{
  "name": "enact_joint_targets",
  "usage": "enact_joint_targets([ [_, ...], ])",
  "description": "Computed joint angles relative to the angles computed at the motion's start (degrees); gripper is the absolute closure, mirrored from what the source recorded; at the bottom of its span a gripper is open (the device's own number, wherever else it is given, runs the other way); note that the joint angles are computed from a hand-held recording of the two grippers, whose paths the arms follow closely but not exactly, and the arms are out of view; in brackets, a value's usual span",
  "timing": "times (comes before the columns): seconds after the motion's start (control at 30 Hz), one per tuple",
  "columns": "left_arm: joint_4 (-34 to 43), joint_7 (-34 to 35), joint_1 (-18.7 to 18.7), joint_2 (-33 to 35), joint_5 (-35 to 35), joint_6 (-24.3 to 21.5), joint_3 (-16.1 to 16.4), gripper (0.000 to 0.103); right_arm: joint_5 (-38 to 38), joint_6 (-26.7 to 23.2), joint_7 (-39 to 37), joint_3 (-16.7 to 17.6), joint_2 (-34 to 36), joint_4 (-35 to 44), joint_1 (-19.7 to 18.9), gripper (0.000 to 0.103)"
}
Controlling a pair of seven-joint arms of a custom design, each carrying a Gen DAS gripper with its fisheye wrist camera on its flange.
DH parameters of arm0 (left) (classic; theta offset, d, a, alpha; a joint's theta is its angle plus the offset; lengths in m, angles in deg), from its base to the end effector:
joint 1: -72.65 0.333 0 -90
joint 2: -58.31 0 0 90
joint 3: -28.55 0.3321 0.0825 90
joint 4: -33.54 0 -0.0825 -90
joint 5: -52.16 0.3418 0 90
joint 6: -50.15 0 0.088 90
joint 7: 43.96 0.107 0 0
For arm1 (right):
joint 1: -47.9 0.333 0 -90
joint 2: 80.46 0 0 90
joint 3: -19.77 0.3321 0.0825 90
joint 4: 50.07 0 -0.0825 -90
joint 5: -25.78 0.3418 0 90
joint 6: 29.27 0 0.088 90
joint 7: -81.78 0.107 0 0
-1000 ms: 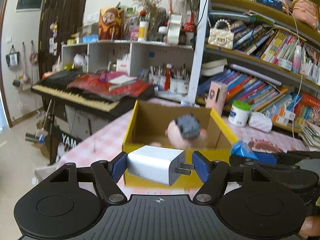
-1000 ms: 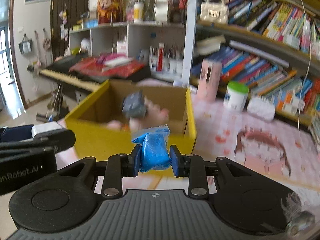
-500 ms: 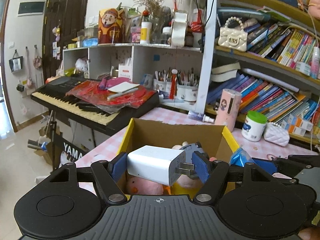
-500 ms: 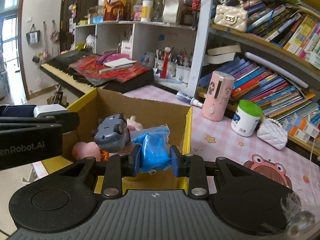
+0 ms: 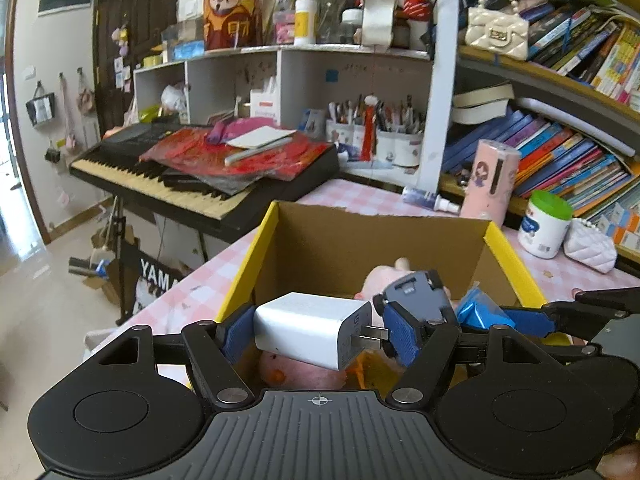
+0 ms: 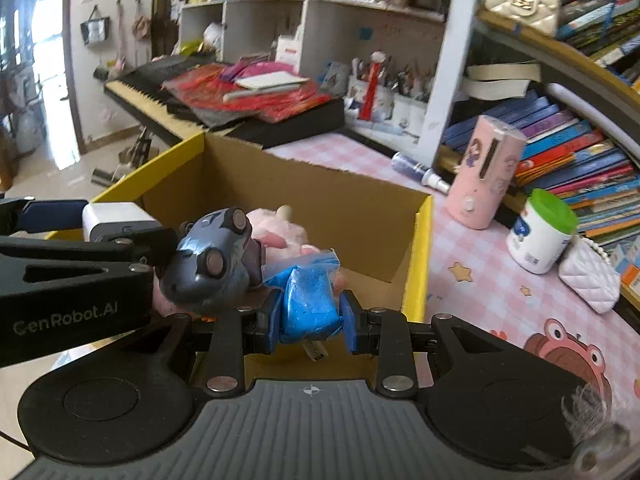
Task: Organize objects
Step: 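Lower both tools into the yellow box and open them to release the items, then withdraw both tools from the yellow box back over the desk mat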
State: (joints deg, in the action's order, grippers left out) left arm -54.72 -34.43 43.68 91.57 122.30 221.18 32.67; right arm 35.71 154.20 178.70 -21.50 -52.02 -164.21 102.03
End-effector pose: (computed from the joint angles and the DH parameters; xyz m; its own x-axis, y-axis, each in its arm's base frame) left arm 0.6017 -0.3640 0.4132 -0.2190 -0.9752 0.0309 -0.5468 0.0964 -0.8317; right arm 0.6062 0.1885 0.4115 0.0800 -0.9912 0.1056 -0.6376 -0.1324 -0.7589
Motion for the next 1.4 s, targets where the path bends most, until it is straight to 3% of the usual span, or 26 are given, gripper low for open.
enact_joint_targets([
  [0.2, 1.8, 6.1, 1.1, 1.9, -6.4, -3.0, -1.9, 0.032, -2.1, -1.9, -0.6, 5.9, 0.3, 3.0, -6.4, 0.075],
  [0.4, 2.7, 13.4, 1.2, 3.3, -12.3, -5.8, -3.1, 0.032, -5.0, -3.1, 1.1, 6.7, 1.3, 4.9, -8.6, 0.075],
  [0.5, 2.9, 15.0, -0.2, 3.7, -11.9, -6.2, -1.9, 0.031, -6.5, -4.9, 2.2, 7.5, 1.5, 5.7, -9.7, 0.075],
  [0.83, 2.5, 14.3, -1.5, 3.4, -12.5, -5.9, -0.3, 0.031, -15.2, -6.5, 4.3, 5.0, 2.7, 6.3, -7.8, 0.073],
  [0.93, 2.1, 11.6, -2.1, 2.9, -11.4, -5.8, 0.5, 0.028, -16.7, -7.3, 5.4, 5.8, 2.4, 6.6, -8.8, 0.073],
  [0.97, 1.8, 10.4, -2.3, 2.6, -10.7, -5.5, 0.9, 0.022, -17.3, -7.4, 5.9, 6.0, 2.2, 6.6, -9.0, 0.070],
  [1.0, 1.3, 9.2, -2.1, 2.3, -10.0, -4.2, 1.0, 0.020, -17.9, -7.3, 6.5, 6.0, 2.0, 6.3, -8.9, 0.060],
  [1.1, 0.1, 2.3, -3.6, 1.0, -5.0, -1.1, 3.5, 0.015, -18.5, -4.2, 9.5, 4.3, 1.0, 4.0, -7.1, 0.043],
  [1.17, -0.3, -1.6, -4.3, 0.2, -1.0, -0.4, 4.5, 0.014, -17.6, -2.1, 10.8, 1.7, 0.5, 2.2, -4.4, 0.040],
  [1.23, -0.8, -5.1, -4.5, -0.7, 3.0, 0.2, 4.8, 0.013, -16.1, 0.1, 11.6, -3.1, 0.7, 0.2, 0.4, 0.038],
  [1.4, -2.8, -19.6, -5.5, -3.9, 16.3, 1.8, 6.1, 0.008, -9.8, 4.0, 13.5, -17.6, 3.5, -4.9, 15.4, 0.020],
])
